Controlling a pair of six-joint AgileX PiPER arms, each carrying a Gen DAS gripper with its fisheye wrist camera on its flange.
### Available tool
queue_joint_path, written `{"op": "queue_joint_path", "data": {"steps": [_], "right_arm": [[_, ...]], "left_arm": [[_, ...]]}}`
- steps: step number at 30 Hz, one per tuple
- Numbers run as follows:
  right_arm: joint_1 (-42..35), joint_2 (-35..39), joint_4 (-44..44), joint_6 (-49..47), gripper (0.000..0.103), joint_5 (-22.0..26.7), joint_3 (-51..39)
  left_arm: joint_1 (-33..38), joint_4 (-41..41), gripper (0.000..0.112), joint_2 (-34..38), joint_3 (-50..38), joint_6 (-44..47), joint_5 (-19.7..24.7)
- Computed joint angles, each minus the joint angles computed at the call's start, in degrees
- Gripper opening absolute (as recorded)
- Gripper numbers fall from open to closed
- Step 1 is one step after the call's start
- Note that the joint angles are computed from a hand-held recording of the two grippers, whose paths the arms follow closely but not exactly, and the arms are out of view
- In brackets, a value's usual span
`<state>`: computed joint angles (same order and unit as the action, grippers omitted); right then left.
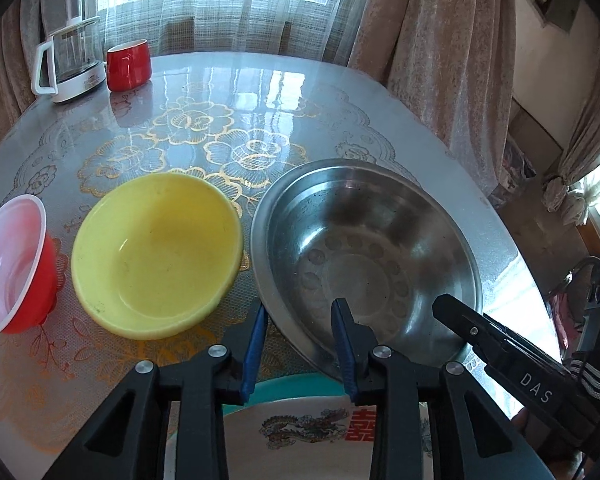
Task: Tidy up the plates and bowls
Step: 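Move the left gripper to the stainless steel bowl and grasp its rim, then lift the steel bowl and carry it away from the plate stack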
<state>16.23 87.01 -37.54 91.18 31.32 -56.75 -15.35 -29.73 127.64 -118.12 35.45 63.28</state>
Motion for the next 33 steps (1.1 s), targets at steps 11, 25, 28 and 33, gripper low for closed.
{"op": "queue_joint_path", "data": {"steps": [11,25,28,33], "right_arm": [[1.3,-1.1,-4.9,3.8,0.023,5.0,0.4],[5.6,-7.0,-9.2,9.2,0.023,10.9,4.6],[7.7,-8.5,-10.3,10.2,0.023,13.1,4.3],[11.3,-9.1,-11.6,10.0,0.023,15.4,1.4]], "left_arm": [[-1.3,-1.8,0.027,-0.4,1.4,1.0,-0.2],[-0.8,-8.7,0.028,-10.7,16.9,11.6,-5.9],[0.9,-10.8,0.028,-12.7,18.6,12.9,-5.3],[6.0,-15.1,0.029,-16.1,20.9,15.7,-2.9]]}}
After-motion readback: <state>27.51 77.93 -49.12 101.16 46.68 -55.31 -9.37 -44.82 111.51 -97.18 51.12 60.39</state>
